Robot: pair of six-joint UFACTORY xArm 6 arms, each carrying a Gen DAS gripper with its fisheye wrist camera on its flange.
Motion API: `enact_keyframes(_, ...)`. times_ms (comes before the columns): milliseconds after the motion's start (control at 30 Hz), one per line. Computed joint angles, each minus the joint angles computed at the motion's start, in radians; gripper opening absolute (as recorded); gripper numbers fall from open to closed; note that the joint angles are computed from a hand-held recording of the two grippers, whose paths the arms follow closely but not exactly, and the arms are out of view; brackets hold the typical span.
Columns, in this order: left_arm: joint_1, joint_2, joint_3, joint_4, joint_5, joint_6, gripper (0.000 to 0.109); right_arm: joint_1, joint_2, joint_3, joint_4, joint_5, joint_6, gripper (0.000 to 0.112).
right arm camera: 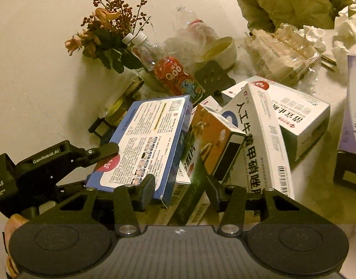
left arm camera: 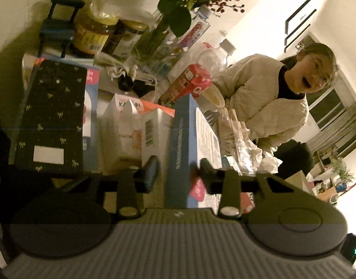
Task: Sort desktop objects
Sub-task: 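Close the left tool on the blue medicine box edge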
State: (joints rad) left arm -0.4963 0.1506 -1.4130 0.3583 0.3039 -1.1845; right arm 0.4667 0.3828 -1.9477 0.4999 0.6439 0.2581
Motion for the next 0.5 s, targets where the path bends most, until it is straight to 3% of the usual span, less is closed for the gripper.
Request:
enact_keyframes(133,-0.009,-0.001,-0.016,0.01,0.02,0.028,0.027,0.002,0.007,-0.009,0.011,0.005,-0.011,0.049)
enact_keyframes(333,-0.016,0.0,-0.021,-0.131,0.008,0.171,0.033,0.001,-0.005,0.009,0.083,-0.006,-0.066,0.049)
enact_keyframes(500,-0.019,0.004,-0.027,-0.098,0.017,0.158,0.036,0.0,-0.009,0.01,0.101,-0.004,-0.085,0.049)
